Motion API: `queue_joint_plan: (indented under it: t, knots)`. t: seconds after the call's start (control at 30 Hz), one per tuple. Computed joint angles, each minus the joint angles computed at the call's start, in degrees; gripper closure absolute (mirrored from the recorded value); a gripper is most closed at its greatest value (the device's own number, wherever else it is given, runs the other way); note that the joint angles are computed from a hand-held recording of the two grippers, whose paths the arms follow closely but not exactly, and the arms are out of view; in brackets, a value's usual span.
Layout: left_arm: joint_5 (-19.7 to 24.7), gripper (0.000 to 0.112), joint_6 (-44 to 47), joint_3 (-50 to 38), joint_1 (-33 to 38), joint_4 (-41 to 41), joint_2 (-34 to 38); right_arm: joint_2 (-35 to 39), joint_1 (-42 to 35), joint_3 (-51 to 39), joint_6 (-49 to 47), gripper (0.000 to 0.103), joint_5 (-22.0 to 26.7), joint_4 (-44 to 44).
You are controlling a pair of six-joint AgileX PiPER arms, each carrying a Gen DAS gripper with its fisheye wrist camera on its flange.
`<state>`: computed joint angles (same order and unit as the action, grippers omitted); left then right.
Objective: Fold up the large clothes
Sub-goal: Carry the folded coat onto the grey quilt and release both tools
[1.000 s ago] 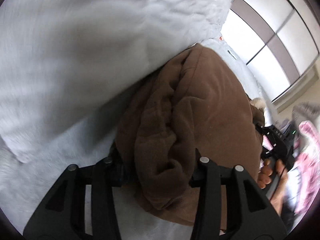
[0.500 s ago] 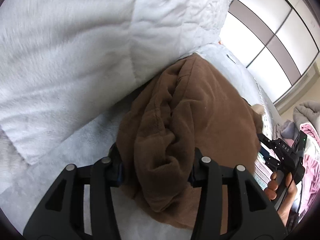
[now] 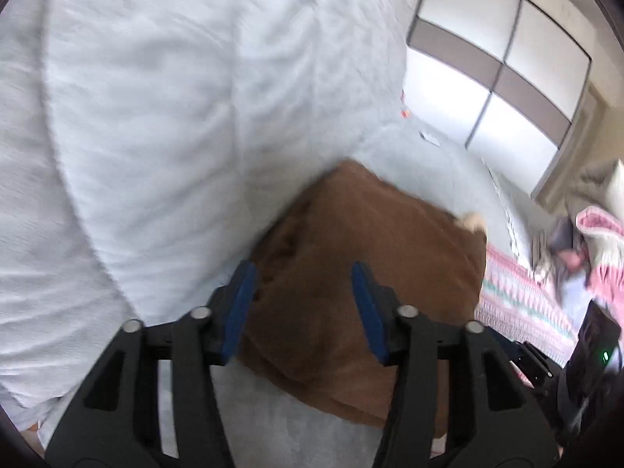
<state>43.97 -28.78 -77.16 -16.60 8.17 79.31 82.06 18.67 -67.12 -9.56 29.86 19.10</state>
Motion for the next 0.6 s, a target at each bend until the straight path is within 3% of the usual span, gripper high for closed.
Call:
queue_joint_plan:
  t: [0.03,0.07,0.1,0.2,0.33,0.43,0.5,0.6]
  knots:
    - [0.3,0.082,0.7,0.2,0.0,-0.1,0.9,1.3,2.5,-0.7,3.9,0.054,0.6,-5.2]
    - [1.6,0.097,-0.1,-0.8,-1.2,1.3,3.7,2.9,4.7,-1.4,8.9,0.054,1.6,-10.6]
    - [2.6,0.103,-1.4,-0.9,-1.7,3.1,5.8,4.0,6.3,-1.1,14.3,0.054,1.3,-15.8]
    - [2.1,0.103,-2.9,0.8,-0.9,4.3,8.0,5.8,8.3,0.9,22.5,0.054,-1.8,-22.7]
    - [3.2,0.104,-9.2,-0.7,-5.3,12.9,12.0,8.1,7.8,0.5,25.4,0.054,-3.2,-21.8]
    - [6.6,0.103,-13.0,-3.1,-8.4,18.9,14.7,10.0,10.1,-3.4,32.9,0.054,1.3,-29.9]
    - [8.3,0.103,-14.0,-4.0,-8.6,18.1,13.6,9.0,10.2,-5.4,30.1,0.052,4.6,-27.9]
    - [12.7,0.099,-18.4,-4.0,-11.5,22.4,8.5,1.3,6.1,-1.7,19.7,0.047,6.5,-14.7]
